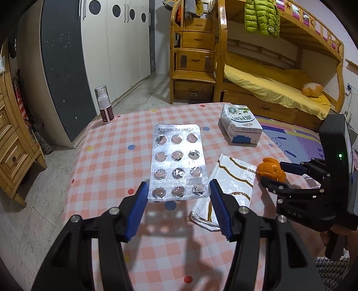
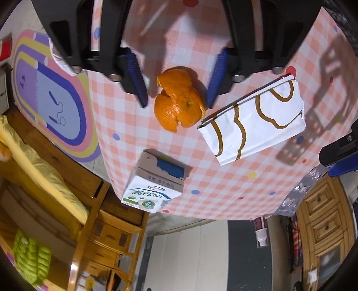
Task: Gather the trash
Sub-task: 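Grasp the orange peel with the right gripper while the left gripper holds the blister pack, then carry the blister pack and orange peel over the trash bin and open both grippers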
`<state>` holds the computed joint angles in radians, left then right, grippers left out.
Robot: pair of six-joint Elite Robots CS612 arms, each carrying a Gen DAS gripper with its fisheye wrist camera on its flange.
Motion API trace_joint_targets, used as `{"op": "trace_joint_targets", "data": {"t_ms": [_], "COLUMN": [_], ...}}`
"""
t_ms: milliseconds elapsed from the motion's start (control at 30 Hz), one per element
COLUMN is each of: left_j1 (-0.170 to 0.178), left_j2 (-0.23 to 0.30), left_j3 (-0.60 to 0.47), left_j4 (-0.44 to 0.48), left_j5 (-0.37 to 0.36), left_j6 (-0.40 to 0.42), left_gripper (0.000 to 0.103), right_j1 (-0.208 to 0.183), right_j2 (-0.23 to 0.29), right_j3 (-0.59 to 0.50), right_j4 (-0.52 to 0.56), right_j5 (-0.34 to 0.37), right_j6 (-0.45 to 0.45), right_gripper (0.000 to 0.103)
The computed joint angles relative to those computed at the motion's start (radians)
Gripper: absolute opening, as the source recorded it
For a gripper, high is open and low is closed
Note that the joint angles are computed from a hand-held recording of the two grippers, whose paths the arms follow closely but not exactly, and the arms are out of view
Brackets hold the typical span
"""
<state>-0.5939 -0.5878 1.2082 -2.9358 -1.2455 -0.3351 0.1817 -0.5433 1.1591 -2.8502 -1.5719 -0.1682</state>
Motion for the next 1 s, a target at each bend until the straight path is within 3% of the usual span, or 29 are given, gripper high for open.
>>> {"op": "trace_joint_targets", "data": {"t_ms": [33, 133, 300, 500, 667, 767, 867, 1000], "left_j1": [0.000, 0.000, -0.002, -0.034, -0.061, -0.081, -0.100, -0.124], "left_j2": [0.001, 0.001, -0.001, 0.014, 0.041, 0.065, 0.093, 0.139], "left_j3": [-0.002, -0.001, 0.005, -0.013, -0.059, -0.100, -0.148, -0.229], "left_j4": [0.003, 0.003, -0.023, -0.093, -0.108, -0.084, -0.049, -0.020], "left_j5": [0.000, -0.001, -0.040, -0.090, -0.174, -0.206, -0.228, -0.297], "left_j6": [-0.001, 0.002, 0.004, 0.096, 0.145, 0.182, 0.224, 0.254], "left_gripper": [0.055, 0.055, 0.055, 0.055, 0.055, 0.055, 0.055, 0.055], "right_j1": [-0.001, -0.004, -0.020, -0.042, -0.070, -0.101, -0.119, -0.148], "right_j2": [-0.001, -0.013, -0.062, -0.117, -0.158, -0.182, -0.200, -0.211], "right_j3": [0.000, 0.021, 0.109, 0.210, 0.307, 0.368, 0.418, 0.468], "right_j4": [0.001, -0.026, -0.183, -0.330, -0.396, -0.447, -0.481, -0.490], "right_j5": [0.001, 0.025, 0.092, 0.098, 0.059, 0.063, -0.008, -0.041], "right_j6": [0.000, 0.006, 0.077, 0.170, 0.215, 0.295, 0.320, 0.352], "right_gripper": [0.033, 0.028, 0.028, 0.028, 0.028, 0.028, 0.028, 0.028]}}
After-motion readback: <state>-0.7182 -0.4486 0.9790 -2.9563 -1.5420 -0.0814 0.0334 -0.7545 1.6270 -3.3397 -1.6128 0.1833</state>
